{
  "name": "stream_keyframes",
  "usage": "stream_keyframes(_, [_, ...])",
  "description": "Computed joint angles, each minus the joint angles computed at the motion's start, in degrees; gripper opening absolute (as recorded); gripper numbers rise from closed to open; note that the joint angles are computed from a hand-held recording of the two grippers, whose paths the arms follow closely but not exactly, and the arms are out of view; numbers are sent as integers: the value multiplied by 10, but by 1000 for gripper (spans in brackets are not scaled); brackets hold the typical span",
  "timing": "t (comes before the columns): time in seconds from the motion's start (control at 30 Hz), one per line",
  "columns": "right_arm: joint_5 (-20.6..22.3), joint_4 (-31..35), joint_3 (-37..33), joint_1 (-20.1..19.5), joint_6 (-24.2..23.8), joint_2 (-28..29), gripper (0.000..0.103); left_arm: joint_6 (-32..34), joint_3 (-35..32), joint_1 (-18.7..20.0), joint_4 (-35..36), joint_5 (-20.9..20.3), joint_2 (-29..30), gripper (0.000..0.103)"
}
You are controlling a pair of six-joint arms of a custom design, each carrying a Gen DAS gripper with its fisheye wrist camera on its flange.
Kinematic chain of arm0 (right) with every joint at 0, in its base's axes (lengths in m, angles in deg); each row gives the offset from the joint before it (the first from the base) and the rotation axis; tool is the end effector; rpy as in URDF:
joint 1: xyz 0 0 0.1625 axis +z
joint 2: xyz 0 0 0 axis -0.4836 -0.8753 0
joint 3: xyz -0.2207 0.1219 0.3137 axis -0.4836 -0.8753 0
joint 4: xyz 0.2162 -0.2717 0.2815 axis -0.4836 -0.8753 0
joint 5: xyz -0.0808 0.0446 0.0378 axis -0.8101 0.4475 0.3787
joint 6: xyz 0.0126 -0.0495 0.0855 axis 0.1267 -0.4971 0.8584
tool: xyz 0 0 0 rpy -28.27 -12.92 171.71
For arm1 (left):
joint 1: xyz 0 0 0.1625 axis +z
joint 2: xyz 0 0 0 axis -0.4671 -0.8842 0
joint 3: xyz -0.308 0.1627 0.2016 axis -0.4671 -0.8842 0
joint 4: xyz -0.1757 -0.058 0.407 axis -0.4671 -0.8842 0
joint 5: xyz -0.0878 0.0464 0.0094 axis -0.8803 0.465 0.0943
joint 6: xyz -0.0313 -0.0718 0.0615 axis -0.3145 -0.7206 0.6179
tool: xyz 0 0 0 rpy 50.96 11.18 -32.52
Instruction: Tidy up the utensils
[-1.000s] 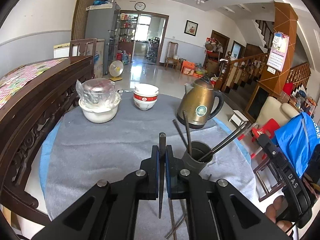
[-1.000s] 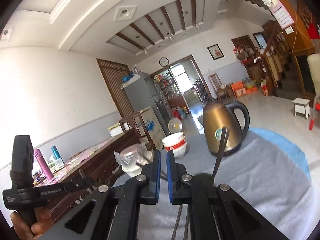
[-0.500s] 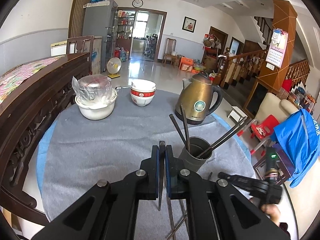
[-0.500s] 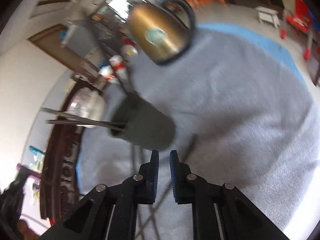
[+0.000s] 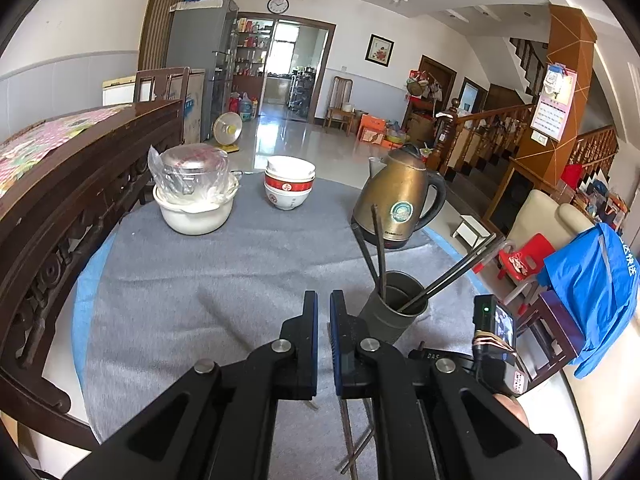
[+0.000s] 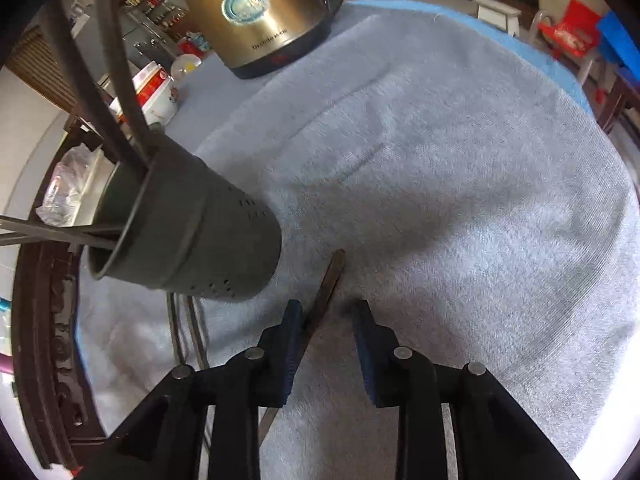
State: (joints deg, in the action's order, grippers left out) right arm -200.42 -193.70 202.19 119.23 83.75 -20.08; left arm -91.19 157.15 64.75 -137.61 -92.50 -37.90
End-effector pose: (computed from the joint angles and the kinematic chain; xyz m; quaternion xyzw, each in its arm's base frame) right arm 0.0692 -0.5626 0.2451 -0.2220 -0.8703 0.3163 0.3053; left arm -0.3385 -0.4939 0.1911 0.2939 0.8857 -0.3227 0.1583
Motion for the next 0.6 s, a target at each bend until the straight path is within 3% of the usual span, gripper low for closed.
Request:
stream_keyframes(0.13, [-50,3,-18,16,-22,25,24,-18,-5,15,15,8,-8,6])
stream_keyframes(0.2, [-45,-31,0,11,-48,19,12,-56,-17,39,49,-1,-14,7])
stream_keyframes(0.27, [-38,-50,13,9,-60,14,8,-93,-41,77,95,-35,-15,15])
stream_keyframes(0.33, [-26,-80,27,5,-79,9,7,-132,-71,112,142,-46,-2,22])
stream_keyframes(0.43, [34,-126,62,-7,-101,-17,6,-153,-114,143,184,-47,33,25])
stream_keyframes(0.5, [44,-142,76,3,-106,-31,6,-157,-152,154,221,-40,69,28])
stream_keyframes(0.6, [92,-175,101,0,-120,-57,6,-162,-211,167,269,-37,127,32])
